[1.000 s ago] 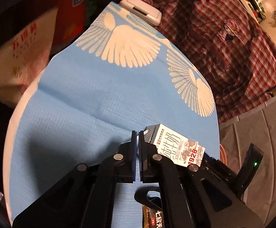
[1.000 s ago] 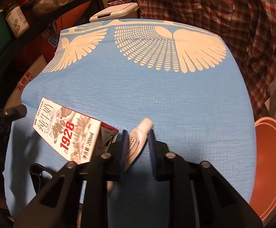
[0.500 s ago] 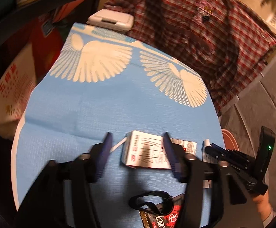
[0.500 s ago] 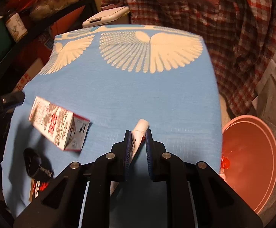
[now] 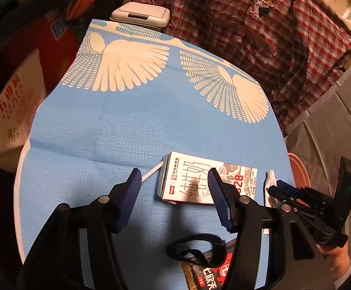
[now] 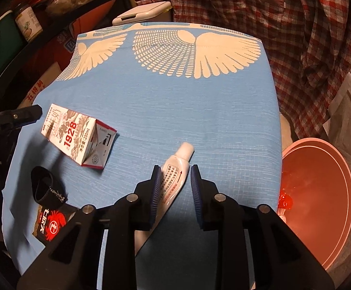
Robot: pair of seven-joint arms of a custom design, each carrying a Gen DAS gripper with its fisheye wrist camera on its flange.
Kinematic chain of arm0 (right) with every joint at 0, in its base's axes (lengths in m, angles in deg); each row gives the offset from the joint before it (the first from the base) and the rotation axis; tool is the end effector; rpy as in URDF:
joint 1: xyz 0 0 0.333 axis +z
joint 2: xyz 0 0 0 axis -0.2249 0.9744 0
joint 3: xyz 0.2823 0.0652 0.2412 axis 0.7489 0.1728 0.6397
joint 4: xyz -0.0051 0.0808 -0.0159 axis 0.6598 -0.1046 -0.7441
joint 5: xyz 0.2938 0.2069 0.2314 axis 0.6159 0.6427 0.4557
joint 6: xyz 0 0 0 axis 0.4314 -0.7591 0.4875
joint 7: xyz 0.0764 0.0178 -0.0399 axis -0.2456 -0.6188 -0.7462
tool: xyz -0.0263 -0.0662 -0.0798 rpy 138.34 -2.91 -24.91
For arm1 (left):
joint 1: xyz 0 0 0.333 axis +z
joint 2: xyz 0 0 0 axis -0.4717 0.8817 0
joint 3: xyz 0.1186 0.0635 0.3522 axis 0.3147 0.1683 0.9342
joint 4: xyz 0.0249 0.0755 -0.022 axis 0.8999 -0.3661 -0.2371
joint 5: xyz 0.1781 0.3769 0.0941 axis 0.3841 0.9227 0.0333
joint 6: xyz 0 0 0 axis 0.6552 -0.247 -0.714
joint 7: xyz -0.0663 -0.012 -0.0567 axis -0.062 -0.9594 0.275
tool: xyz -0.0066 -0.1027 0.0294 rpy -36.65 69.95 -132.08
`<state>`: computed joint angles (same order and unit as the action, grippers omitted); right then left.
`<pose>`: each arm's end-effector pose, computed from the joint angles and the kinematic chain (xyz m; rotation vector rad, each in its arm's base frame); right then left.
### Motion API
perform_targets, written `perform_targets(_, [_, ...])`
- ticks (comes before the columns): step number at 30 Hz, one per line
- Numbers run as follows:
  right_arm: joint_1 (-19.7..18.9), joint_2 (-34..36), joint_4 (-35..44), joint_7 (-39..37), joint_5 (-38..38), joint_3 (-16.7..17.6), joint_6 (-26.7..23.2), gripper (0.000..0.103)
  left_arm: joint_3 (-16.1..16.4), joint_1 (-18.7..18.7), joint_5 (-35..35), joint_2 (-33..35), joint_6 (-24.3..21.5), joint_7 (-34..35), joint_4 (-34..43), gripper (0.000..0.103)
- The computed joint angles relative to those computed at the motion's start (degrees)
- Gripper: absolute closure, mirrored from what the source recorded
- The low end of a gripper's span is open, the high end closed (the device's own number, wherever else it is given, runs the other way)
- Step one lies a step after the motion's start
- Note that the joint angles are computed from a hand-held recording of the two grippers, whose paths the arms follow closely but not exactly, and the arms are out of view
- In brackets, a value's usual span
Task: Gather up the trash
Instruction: 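Lift the milk carton with the left tool while the right tool lifts the white tube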
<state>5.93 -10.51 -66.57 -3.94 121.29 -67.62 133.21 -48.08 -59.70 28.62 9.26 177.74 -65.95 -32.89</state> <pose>0.7071 0.3100 0.2575 -2.3966 1.0426 -0.1509 0.5588 -0.4554 0.2948 -2.4015 1.2954 -0.7686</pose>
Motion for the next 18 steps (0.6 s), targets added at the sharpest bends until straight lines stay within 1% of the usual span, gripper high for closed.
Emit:
perform_targets(2, [-0.3, -0.3, -0.3, -0.3, 0.2, 0.2, -0.3, 0.077, -0.1, -0.4, 0.5, -0.3, -1.3, 2.0, 0.4, 0.047])
perform_targets(3, [-0.4, -0.4, -0.4, -0.5, 0.2, 0.3, -0.5, 0.077, -0.4, -0.5, 0.9, -0.3, -2.2, 4.2, 0.7, 0.044])
perform_targets(4, [-0.4, -0.5, -0.6, -0.6, 0.3, 0.3, -0.8, 0.077, -0.8, -0.4, 0.8, -0.2, -2.8, 6.8, 1.2, 0.04])
perform_targets(5, [-0.5, -0.7, -0.9, -0.9, 0.3, 0.4, -0.9, 0.077, -1.3, -0.2, 0.8, 0.1, -3.2, 10.4, 1.8, 0.03])
perform_targets(6, [-0.5, -0.8, -1.1, -1.1, 0.3, 0.4, -0.8, 0.077, -1.5, -0.1, 1.0, 0.3, -3.2, 13.1, 2.2, 0.023])
perform_targets(8, [-0.5, -1.1, -1.5, -1.5, 0.5, 0.4, -0.7, 0.077, -2.3, 0.2, 0.7, 1.3, -3.3, 20.9, 3.3, 0.018])
perform_targets(9, [-0.6, -1.2, -1.7, -1.6, 0.6, 0.5, -0.7, 0.077, -3.0, 0.7, -0.3, 2.0, -3.1, 25.6, 4.0, 0.017])
perform_targets(10, [-0.7, -1.3, -1.9, -1.7, 0.7, 0.5, -0.8, 0.077, -3.2, 0.9, -1.5, 2.5, -3.3, 28.7, 4.5, 0.017])
perform_targets(11, [-0.7, -1.4, -1.9, -1.8, 0.8, 0.5, -0.9, 0.077, -3.6, 0.9, -2.6, 3.3, -4.3, 33.1, 5.4, 0.016])
perform_targets(14, [-1.0, -1.5, -2.0, -2.1, 1.1, 0.6, -1.5, 0.077, -3.0, -0.6, -3.2, 5.1, -8.1, 42.8, 8.2, 0.015])
perform_targets(18, [-1.1, -1.7, -2.1, -2.3, 1.5, 0.5, -2.1, 0.077, -3.5, -0.4, -5.6, 8.0, -9.3, 57.2, 11.8, 0.015])
